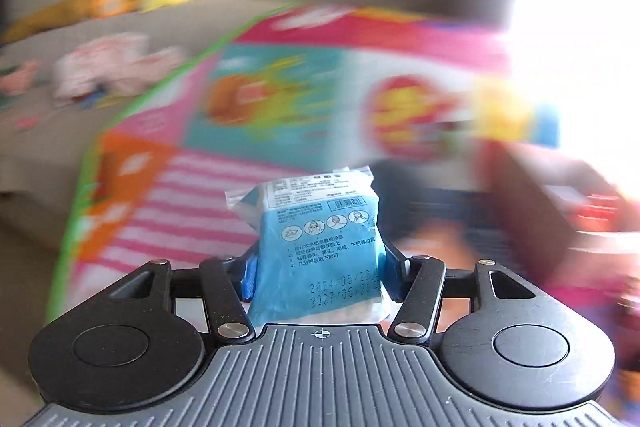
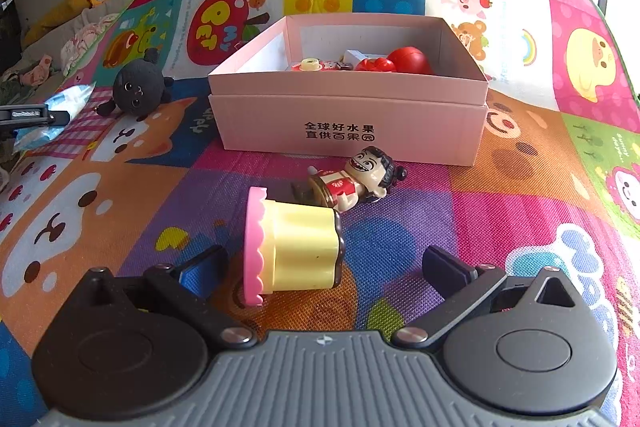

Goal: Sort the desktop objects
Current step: 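Grasp the blue tissue pack with the left gripper while the right holds the cupcake toy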

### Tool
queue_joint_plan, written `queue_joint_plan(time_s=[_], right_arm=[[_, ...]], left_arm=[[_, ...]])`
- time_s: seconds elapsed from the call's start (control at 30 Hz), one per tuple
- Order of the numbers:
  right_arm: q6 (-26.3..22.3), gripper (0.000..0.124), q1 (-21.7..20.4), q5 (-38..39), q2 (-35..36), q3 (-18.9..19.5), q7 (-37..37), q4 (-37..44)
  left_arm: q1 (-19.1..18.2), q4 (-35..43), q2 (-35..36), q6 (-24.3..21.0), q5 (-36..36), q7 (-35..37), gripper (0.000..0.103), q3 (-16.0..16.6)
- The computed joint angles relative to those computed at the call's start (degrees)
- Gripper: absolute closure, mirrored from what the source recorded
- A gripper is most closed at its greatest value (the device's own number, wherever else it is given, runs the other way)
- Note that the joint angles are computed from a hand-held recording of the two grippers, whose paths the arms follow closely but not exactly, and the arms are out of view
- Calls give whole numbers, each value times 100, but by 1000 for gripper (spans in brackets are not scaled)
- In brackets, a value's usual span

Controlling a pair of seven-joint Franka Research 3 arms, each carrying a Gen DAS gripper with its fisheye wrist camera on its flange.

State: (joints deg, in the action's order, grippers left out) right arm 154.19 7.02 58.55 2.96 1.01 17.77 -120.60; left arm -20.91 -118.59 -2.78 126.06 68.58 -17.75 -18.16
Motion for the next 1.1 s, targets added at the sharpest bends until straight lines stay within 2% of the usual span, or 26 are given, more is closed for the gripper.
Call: queue_joint_plan(time_s=[0.13,0.2,0.27,0.3,0.33,0.37,0.4,0.53,0.6,0.73,0.83,0.97,1.1], right_arm=[[128,21,32,-92,-12,21,32,-45],[164,21,36,-123,-30,17,72,-67],[122,21,13,-73,-73,-8,118,-85],[40,21,-10,-44,-103,-33,128,-87],[-34,21,-35,24,-145,-57,72,-96],[-68,21,-55,154,-190,-78,-64,-106],[-63,21,-65,334,-236,-94,-248,-115],[-72,21,-55,951,-246,-140,-740,102],[-150,22,-51,700,-55,-136,-212,408],[-563,44,-109,83,508,-75,1004,1114],[-527,49,-108,-442,755,16,1647,1309],[-440,49,-207,-409,535,151,1172,973],[-543,49,-214,-944,298,29,1130,642]], left_arm=[[-156,456,587,1131,227,609,41,-26],[-256,722,935,1493,228,853,39,51],[-421,975,1217,1469,191,1074,36,128],[-510,1069,1319,1420,175,1153,32,169],[-572,1119,1376,1412,139,1232,27,219],[-617,1146,1418,1416,84,1291,15,263],[-670,1150,1446,1392,67,1286,9,304],[-762,1163,1526,1339,-194,1366,9,389],[-798,1150,1507,1335,-198,1327,6,434],[-794,1145,1515,1432,-316,1438,3,464],[-800,1112,1497,1489,-289,1401,3,485],[-776,1075,1483,1595,-274,1335,1,501],[-794,1114,1513,1529,-313,1408,1,492]])
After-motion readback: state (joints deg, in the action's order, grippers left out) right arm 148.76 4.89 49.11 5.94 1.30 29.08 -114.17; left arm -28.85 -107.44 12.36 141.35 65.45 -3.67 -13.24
